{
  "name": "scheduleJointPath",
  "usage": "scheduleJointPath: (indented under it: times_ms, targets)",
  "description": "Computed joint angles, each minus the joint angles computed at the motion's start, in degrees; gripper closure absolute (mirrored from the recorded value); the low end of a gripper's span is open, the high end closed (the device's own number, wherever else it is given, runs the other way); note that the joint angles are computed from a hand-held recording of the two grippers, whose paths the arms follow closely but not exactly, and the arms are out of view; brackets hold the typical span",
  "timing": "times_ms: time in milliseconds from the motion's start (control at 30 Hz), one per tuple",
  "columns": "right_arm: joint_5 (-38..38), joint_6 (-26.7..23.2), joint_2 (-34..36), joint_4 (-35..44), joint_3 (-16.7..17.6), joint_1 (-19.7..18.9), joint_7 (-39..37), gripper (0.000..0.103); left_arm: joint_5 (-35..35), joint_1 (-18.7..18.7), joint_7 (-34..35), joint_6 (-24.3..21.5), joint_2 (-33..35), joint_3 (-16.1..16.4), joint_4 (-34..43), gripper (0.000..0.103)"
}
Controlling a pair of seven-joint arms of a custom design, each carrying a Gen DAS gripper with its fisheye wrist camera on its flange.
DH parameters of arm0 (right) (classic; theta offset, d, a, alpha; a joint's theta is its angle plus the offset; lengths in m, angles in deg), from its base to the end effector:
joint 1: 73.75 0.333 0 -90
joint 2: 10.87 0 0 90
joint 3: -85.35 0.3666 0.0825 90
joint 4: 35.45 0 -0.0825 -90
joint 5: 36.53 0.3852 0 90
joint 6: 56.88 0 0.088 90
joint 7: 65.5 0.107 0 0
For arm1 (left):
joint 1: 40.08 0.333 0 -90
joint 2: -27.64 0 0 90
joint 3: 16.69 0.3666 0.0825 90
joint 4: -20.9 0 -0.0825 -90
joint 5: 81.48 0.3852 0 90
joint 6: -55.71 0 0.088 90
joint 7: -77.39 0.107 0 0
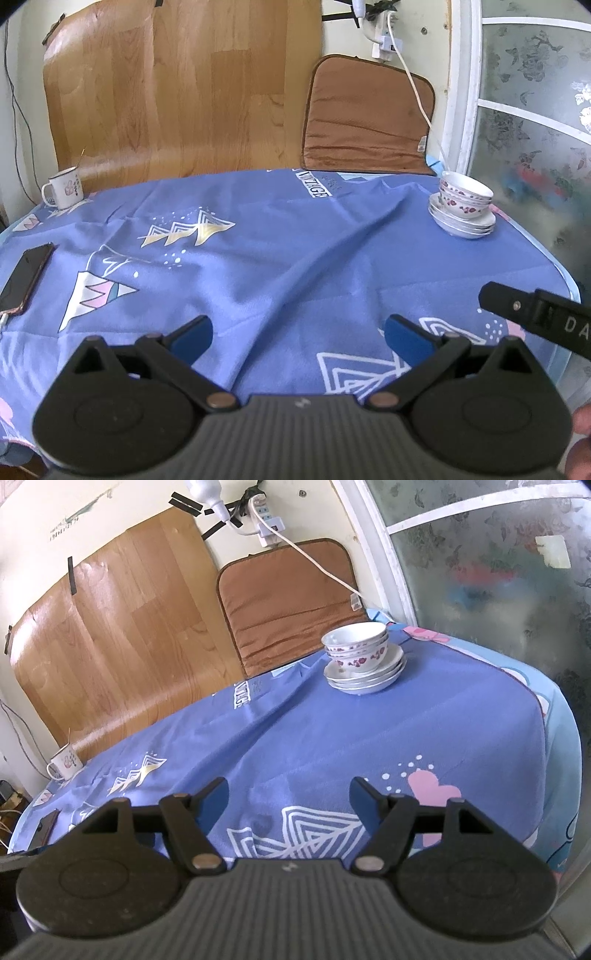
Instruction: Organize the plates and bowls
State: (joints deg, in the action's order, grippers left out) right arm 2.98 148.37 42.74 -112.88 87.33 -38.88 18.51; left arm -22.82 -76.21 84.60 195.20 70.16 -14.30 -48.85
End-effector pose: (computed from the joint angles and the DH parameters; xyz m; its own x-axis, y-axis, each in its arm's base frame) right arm 0.6911 0.4046 0.3254 0.1559 -0.8959 -0.4161 -0.4480 0.3113 -0.8381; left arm 0.6799 -0.4654 0.4244 0.1808 -0.9835 -0.0001 -0.5750 -0.1056 -0.8113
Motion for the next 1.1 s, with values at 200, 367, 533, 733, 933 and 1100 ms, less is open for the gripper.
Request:
scheduleJointPath:
  times_ms: [200, 367, 533, 733, 933, 1100]
  targets:
    - [0.1, 1.5, 0.0, -0.2, 0.4, 0.0, 0.3, 0.028, 1.8, -0.8, -1.0, 0.0, -0.3, 0.8, -0.2, 0.000]
    - [0.5, 3.0, 0.1, -0.2, 0.7, 0.1, -0.3, 0.028, 3.0, -1.0, -1.6, -1.1, -0.6, 1.0, -0.3, 0.000]
    - [1.0, 4.5, 0.2, -0.1, 1.3, 0.0, -1.5, 0.027, 5.4, -1.1, -4.4, -1.0, -1.6, 1.3, -1.5, 0.000]
    - [2.1, 3.9, 0.4, 0.5, 1.6, 0.1, -2.7, 0.027, 6.7, -0.4, -5.7, -0.7, -2.6, 0.5, -3.1, 0.000]
    - [2.2, 4.0, 0.1, 0.1, 1.6, 0.1, -3.4, 0.027, 7.5, -0.2, -5.9, -1.2, -2.5, 0.2, -2.7, 0.000]
    - [8.4, 3.7, 1.1, 2.1, -2.2, 3.2, -7.3, 0.027, 5.7, 1.0, -5.0, -0.3, -2.7, -0.5, -2.6, 0.000]
